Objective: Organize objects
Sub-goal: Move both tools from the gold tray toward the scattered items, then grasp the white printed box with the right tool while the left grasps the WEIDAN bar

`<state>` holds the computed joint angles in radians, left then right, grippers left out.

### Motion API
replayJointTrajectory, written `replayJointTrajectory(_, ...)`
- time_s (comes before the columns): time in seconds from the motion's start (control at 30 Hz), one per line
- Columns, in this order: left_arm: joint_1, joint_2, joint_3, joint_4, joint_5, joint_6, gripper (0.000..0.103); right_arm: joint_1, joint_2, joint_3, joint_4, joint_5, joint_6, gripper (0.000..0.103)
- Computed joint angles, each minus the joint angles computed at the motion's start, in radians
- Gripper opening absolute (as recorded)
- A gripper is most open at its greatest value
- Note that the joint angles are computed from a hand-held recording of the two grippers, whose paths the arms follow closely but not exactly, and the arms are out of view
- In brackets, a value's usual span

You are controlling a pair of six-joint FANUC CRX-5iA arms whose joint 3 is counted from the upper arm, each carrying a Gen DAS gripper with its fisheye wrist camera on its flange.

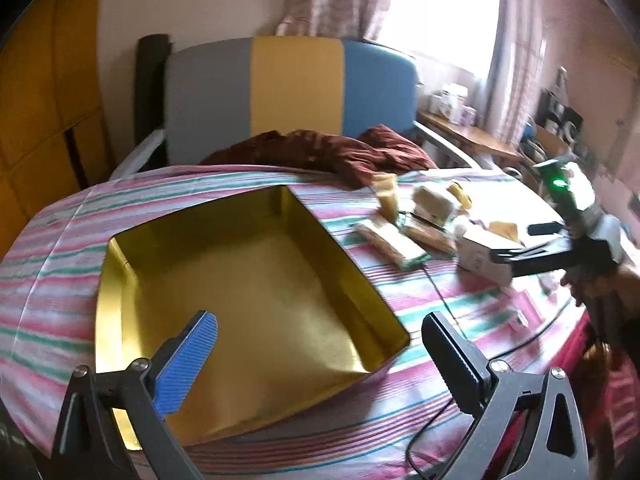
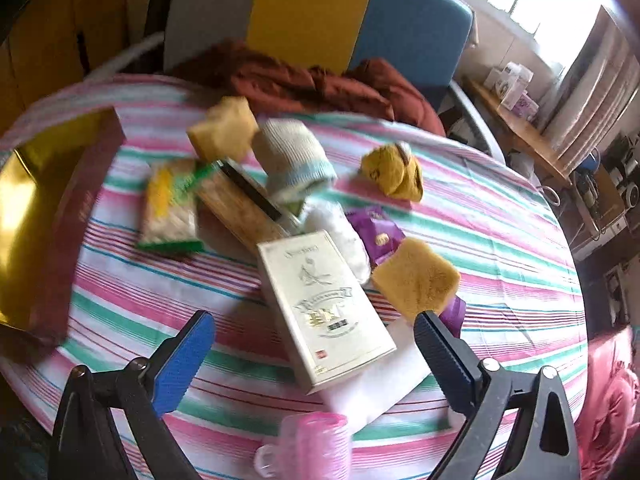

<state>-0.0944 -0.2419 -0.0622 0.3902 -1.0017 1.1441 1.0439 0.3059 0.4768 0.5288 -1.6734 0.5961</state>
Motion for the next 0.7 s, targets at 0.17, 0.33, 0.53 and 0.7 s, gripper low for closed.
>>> replayJointTrajectory(0.17,-0.037,0.036,0.052,-0.035,-0.026,0.038,0.103,-0.028,-0.011,-0.032,-0.035,0.012,-0.002,0.079)
replayJointTrajectory(0.33,-0.061,0.106,0.143,-0.063,-0.091,0.115,0.103,-0.033,-0.038,-0.056,-0.058,0.061,-0.011,0.057)
replayJointTrajectory(0.53,-0.099,0.193,0.233,-0.042,-0.151,0.146,0.103,-0.027,-0.103,-0.135,-0.051,0.211,-0.083,0.053)
replayJointTrajectory(0.7,-0.17,0.29,0.363,-0.101,-0.185,0.181,0.103,-0.042,-0.154,-0.198,-0.093,0.327,-0.158,0.052)
